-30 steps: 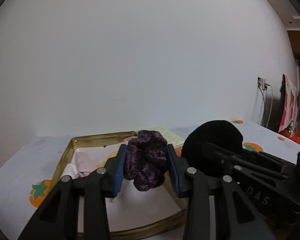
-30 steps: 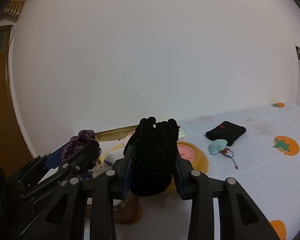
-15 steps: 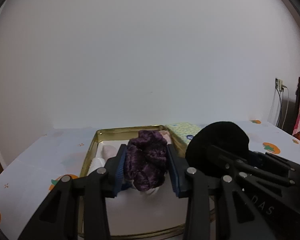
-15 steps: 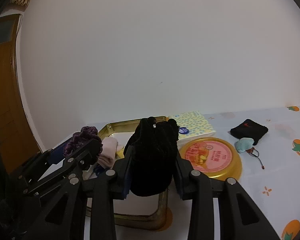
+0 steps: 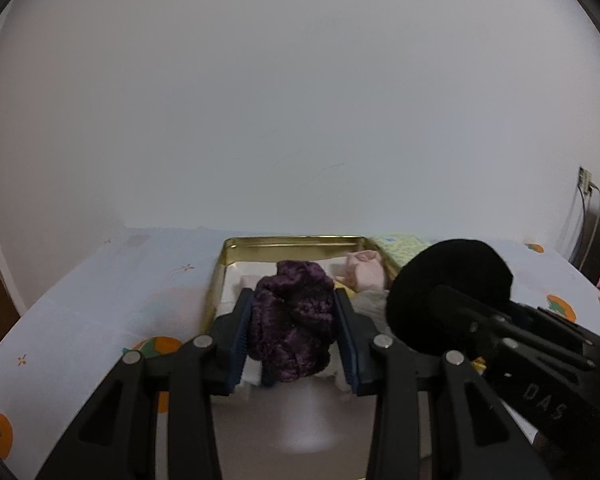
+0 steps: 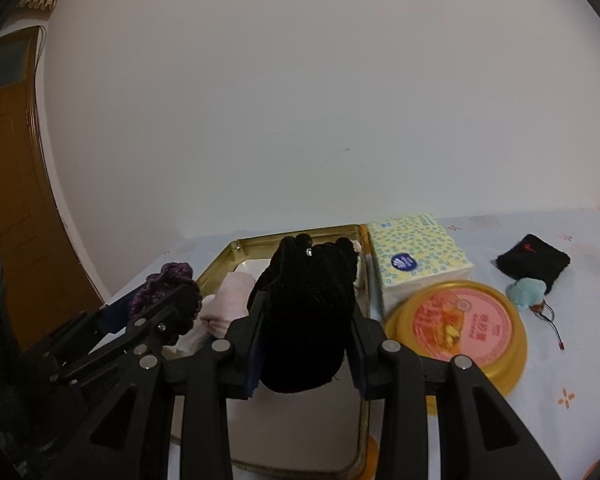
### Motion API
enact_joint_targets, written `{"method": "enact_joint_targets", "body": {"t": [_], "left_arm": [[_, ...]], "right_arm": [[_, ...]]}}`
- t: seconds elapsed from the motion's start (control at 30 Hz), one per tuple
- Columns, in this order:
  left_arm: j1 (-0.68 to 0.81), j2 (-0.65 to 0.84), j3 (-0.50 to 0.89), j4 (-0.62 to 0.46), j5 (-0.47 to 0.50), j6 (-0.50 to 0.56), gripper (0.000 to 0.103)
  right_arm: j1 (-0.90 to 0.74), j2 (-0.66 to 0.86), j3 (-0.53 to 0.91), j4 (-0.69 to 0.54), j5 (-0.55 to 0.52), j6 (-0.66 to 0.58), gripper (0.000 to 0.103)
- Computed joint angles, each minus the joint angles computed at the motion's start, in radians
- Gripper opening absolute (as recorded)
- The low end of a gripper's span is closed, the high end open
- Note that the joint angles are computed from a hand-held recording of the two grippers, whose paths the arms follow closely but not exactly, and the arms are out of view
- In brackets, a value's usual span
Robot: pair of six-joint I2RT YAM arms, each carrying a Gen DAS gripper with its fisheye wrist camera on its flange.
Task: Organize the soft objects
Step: 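Carry the beanie and scrunchie over the gold tray with both grippers, then lower both items into the gold tray and open both grippers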
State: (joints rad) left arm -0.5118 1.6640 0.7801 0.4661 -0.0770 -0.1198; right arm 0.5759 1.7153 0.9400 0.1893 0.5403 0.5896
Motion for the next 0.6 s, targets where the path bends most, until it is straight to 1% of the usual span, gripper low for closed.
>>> {"method": "enact_joint_targets", "body": {"t": [0.1, 0.17, 0.27, 0.33, 0.47, 0.53, 0.6], "left_arm": [[0.034, 0.024, 0.082, -0.102, 0.038, -0.028, 0.038], [0.054, 0.044, 0.147, -0.179, 0.067, -0.043, 0.038], [0.078, 0.084, 0.263, -0.305, 0.105, -0.06, 0.038], [0.087, 0.122, 0.356, -0.393, 0.132, -0.067, 0.038], [0.096, 0.225, 0.551, -0.558, 0.156, -0.076, 0.038], [0.102, 0.275, 0.635, -0.631, 0.171, -0.096, 0.038], [0.108, 0.332, 0.725, -0.7, 0.169, -0.11, 0.038]], "right_arm": [[-0.04, 0.022, 0.044, -0.026, -0.061, -0.009, 0.038], [-0.064, 0.043, 0.092, -0.066, -0.095, -0.003, 0.038], [-0.115, 0.076, 0.174, -0.128, -0.179, 0.001, 0.038], [-0.155, 0.113, 0.255, -0.182, -0.235, -0.011, 0.038], [-0.207, 0.187, 0.396, -0.271, -0.305, 0.002, 0.038], [-0.243, 0.246, 0.487, -0.324, -0.384, 0.019, 0.038], [-0.263, 0.317, 0.596, -0.394, -0.431, 0.036, 0.038]]}}
